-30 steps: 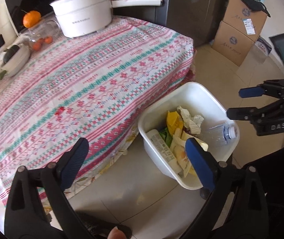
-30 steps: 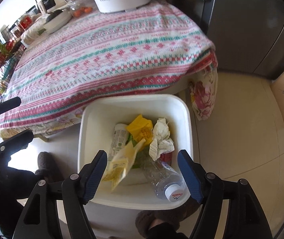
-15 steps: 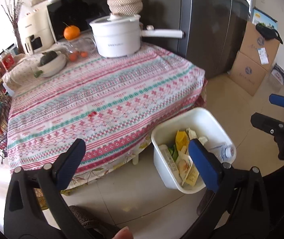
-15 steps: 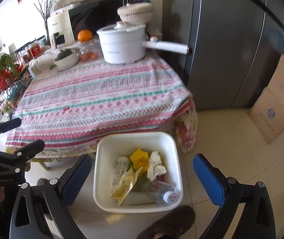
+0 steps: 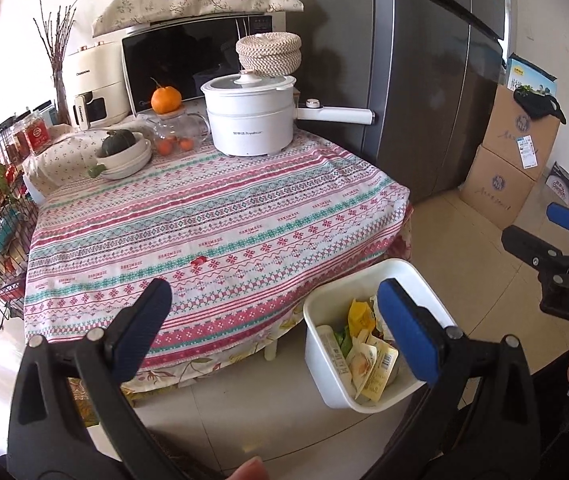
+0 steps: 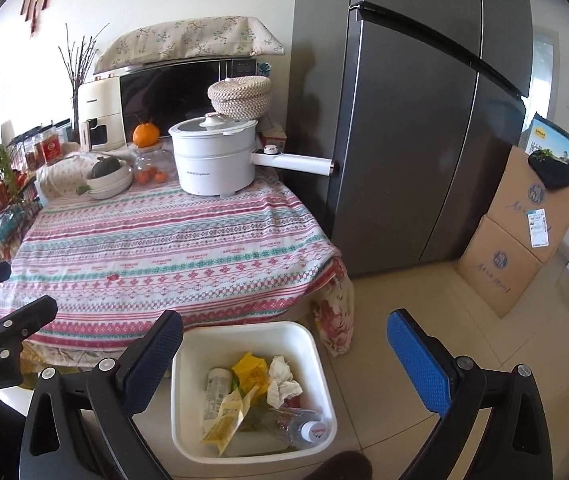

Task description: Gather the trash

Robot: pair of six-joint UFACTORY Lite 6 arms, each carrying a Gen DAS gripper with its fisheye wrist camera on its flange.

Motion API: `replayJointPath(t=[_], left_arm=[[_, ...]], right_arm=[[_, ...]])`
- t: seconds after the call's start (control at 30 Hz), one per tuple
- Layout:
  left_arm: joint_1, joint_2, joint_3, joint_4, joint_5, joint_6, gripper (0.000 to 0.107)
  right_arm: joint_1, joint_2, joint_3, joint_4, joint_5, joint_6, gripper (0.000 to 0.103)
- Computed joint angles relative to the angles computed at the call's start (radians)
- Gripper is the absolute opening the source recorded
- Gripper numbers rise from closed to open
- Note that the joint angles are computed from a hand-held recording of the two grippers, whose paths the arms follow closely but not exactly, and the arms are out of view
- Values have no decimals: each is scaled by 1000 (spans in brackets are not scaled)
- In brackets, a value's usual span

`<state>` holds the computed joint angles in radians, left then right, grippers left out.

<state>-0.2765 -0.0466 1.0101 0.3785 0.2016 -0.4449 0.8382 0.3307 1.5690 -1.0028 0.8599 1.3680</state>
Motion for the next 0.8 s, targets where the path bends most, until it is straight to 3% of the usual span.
replayJointPath(t=[0.3,0.47,0.8], left_arm=[[-1,-18,-18,17,-14,-25,102],[-2,-32,-29,136,-25,-150,102],[-11,-28,-28,121,-22,-146,102]], right_arm=[[4,6,5,-19,4,17,103],[24,4,4,-60,31,48,103],[25,-4,-5,-89,34,72,103]])
